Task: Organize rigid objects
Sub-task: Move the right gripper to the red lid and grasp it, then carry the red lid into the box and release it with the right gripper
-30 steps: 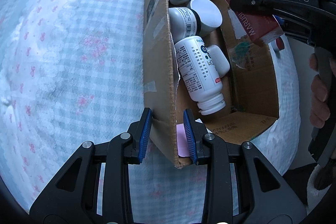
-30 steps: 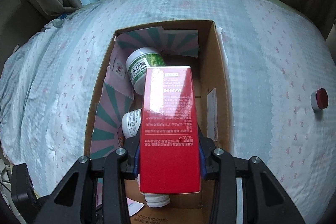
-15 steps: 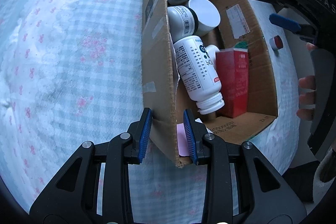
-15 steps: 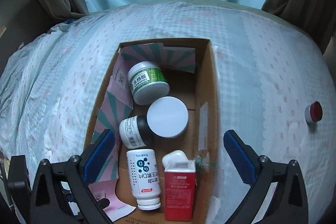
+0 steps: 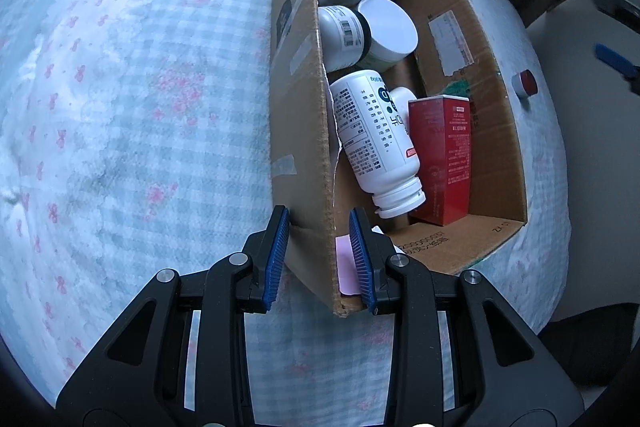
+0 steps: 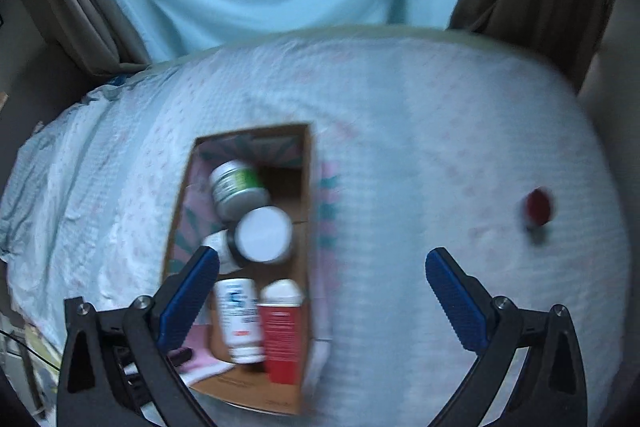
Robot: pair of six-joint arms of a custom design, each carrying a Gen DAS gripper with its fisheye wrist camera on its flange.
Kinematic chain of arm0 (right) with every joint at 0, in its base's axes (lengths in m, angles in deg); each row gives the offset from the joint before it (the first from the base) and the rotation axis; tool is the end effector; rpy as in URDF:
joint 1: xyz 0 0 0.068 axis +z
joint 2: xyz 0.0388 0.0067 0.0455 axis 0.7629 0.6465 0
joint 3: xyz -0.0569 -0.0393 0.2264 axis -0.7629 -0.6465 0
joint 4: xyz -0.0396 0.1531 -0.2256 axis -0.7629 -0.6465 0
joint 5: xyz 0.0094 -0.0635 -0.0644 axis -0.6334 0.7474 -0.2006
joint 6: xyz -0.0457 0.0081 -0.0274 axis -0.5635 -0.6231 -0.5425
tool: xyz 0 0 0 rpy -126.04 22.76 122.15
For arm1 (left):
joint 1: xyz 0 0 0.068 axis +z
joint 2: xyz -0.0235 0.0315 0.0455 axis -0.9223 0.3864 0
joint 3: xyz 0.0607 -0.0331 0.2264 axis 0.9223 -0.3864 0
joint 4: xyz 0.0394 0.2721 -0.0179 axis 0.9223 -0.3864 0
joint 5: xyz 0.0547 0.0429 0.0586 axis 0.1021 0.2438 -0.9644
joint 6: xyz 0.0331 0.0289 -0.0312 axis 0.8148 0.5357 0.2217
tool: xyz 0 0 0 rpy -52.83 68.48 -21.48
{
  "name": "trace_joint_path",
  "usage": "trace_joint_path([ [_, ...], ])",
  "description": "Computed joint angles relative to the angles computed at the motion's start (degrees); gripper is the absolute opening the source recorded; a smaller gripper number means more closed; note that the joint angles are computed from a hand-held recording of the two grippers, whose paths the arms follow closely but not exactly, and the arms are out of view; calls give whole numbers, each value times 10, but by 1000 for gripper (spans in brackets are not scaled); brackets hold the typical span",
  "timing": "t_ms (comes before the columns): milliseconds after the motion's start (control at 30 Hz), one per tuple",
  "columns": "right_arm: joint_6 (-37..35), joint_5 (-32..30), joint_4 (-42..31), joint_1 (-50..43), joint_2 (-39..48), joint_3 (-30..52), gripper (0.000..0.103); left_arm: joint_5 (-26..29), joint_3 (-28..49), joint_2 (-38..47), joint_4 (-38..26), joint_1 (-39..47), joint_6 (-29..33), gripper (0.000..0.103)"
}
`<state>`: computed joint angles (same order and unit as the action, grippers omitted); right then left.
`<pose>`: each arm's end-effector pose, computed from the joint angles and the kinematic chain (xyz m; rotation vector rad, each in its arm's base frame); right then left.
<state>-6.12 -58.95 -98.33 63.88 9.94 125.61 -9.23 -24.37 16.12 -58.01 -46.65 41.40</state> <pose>0.3587 0.0921 0.2112 -0.1694 2.6428 0.1867 0.2666 0.0850 0.0407 -0.0925 2.8548 -0.5185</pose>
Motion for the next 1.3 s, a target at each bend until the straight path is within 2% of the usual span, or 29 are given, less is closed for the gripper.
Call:
trace_joint_path([
  [167, -67, 25, -17, -83, -34, 14, 103, -2, -13, -12, 7, -1, -7, 28],
  [300, -103, 30, -22, -152, -3, 44, 103, -4, -13, -14, 7, -1, -4, 28],
  [467, -129, -23, -21, -234, 86, 89, 103, -15, -17, -20, 10, -8, 0, 28],
  [567, -132, -27, 10, -262, 131, 93, 103, -13, -17, -22, 8, -10, -9, 28],
  [667, -133, -2, 73, -279, 166, 77, 103, -20, -19, -29, 8, -17, -19, 28],
  [1000, -124, -18, 208, -311, 329, 111, 102, -25, -25, -34, 17, -17, -53, 28],
  [1100, -112, -17, 224, -317, 368, 136, 87, -32, -30, -38, 22, -20, -60, 28],
  [1167, -106, -19, 218, -320, 392, 161, 73, -33, -32, -39, 24, -21, -63, 28],
  [1300, -106, -13, 237, -319, 405, 168, 68, -33, -34, -39, 27, -21, -68, 28],
])
